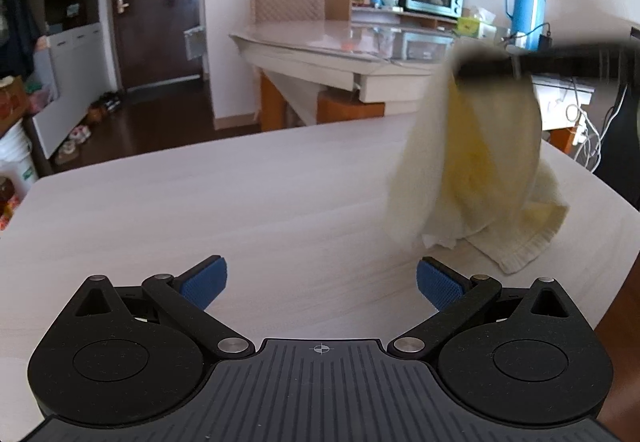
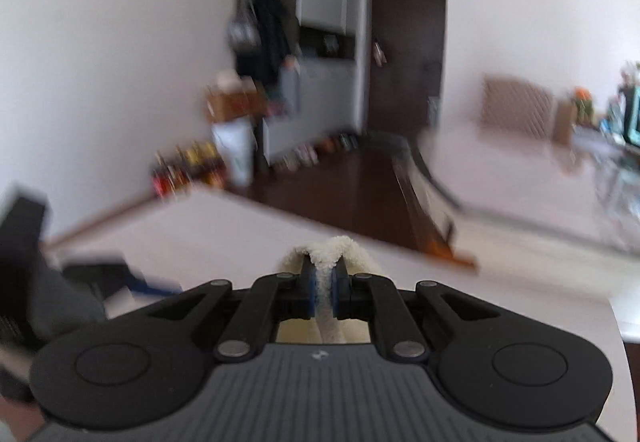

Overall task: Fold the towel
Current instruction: 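Lift the towel with the right gripper and shake it open over the table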

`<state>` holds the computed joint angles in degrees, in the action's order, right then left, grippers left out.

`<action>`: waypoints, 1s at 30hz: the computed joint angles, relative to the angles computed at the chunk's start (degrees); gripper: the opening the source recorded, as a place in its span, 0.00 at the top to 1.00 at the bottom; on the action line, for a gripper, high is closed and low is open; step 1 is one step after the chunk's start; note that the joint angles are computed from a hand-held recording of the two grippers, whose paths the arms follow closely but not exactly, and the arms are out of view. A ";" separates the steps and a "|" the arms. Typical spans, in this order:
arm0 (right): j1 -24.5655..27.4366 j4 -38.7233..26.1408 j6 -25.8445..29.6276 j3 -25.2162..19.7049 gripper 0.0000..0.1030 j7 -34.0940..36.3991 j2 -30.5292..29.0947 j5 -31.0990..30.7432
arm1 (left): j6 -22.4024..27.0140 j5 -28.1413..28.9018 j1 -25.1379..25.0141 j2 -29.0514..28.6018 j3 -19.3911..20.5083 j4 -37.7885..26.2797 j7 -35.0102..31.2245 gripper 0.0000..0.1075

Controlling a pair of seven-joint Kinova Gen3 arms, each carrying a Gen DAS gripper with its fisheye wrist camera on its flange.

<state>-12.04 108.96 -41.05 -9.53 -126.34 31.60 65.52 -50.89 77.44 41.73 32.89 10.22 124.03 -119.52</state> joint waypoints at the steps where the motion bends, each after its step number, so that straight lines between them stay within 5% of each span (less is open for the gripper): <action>1: 1.40 0.39 -2.33 -1.03 0.92 1.08 -0.03 -1.53 | -0.30 -0.37 0.25 -0.14 0.00 0.28 -0.10 0.04; 7: 9.82 3.51 -11.24 -6.38 0.92 7.94 0.33 -13.53 | -0.86 -2.76 0.63 -0.02 -0.18 0.00 0.27 0.04; 11: 4.98 3.32 -3.27 0.05 0.92 9.16 0.00 -17.41 | 1.36 -4.09 -0.05 0.80 -0.66 -2.10 -2.46 0.04; 18: -4.29 3.08 8.38 9.79 0.90 18.25 4.77 -33.33 | 8.34 -6.30 -3.25 1.45 -1.49 -5.92 -8.95 0.04; 22: -8.12 1.34 12.03 14.87 0.74 20.05 7.59 -42.65 | 13.90 -11.78 -5.50 1.70 -2.99 -7.24 -8.07 0.04; 26: 0.63 3.66 10.70 6.49 0.74 22.88 6.81 -43.03 | 15.40 -21.10 -15.09 2.15 5.48 -7.09 -4.01 0.07; 28: 5.78 4.29 11.65 1.36 0.74 22.75 6.42 -39.63 | 17.03 -25.76 -19.99 2.65 9.39 -7.03 -2.08 0.20; 29: 8.20 3.22 13.03 -1.30 0.75 21.74 6.82 -37.30 | 18.89 -28.09 -21.86 2.98 10.23 -7.44 -1.08 0.37; 30: 10.51 2.54 14.41 -3.95 0.75 20.89 7.09 -34.97 | 21.22 -29.77 -22.93 3.59 10.01 -8.58 -0.70 0.43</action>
<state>-1.52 111.50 -26.64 -13.48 -105.45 38.68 30.55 -29.67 47.67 18.80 36.48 20.23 115.45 -120.23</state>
